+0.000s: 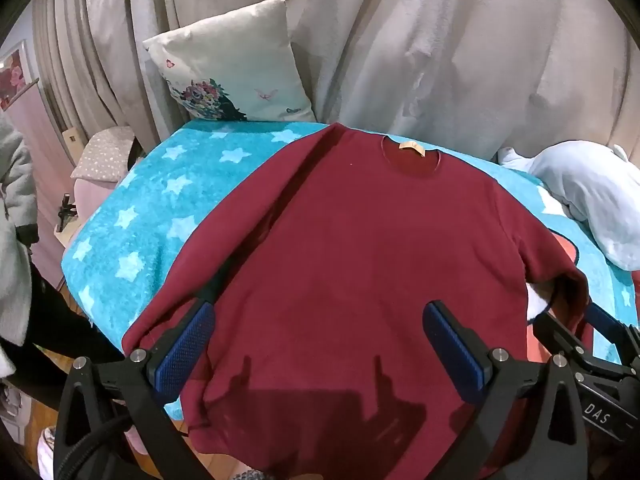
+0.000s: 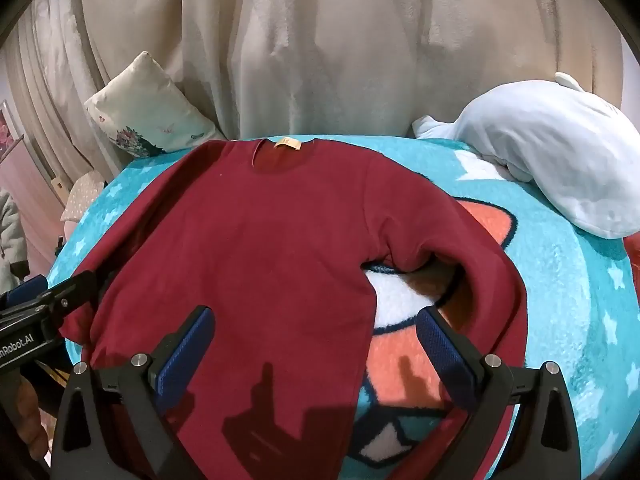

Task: Fold small clothes
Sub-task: 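Position both grippers open over the hem of the red sweatshirt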

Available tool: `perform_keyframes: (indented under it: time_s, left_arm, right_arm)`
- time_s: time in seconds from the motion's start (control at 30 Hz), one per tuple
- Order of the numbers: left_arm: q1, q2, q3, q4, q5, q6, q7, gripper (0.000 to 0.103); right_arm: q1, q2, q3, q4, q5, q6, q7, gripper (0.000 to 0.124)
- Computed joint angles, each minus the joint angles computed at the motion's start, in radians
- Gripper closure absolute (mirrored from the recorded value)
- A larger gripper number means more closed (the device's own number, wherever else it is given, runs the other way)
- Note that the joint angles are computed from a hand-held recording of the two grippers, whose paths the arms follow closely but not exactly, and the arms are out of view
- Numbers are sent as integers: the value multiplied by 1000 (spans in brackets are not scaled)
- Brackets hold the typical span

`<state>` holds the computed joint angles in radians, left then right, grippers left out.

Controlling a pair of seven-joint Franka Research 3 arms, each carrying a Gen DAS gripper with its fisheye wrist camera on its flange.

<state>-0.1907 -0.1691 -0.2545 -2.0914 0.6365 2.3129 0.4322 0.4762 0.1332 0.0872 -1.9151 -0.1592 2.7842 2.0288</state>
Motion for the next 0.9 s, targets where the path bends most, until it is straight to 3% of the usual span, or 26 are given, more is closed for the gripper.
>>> perform_keyframes:
  time_s: [0.6,0.7,0.8,0.9]
  left_arm:
    - [-23,-41,-7,-52,-56,19,36,0]
    - [-22,-68,-5,-83,-60,69,40,0]
    - [-30,-97,22,-134,-127,180,98,0]
    - [-28,-101,15,-138,-165,188,146,0]
  right_arm:
    - [-6,-23,5,-34,-10,10,9,22]
    - [-2,-30,4,-31,-30,4,29,22]
    - [-2,-33,6,-39,-44,13,45,22]
    - [-4,-36,11,-45,-36,14,38,22]
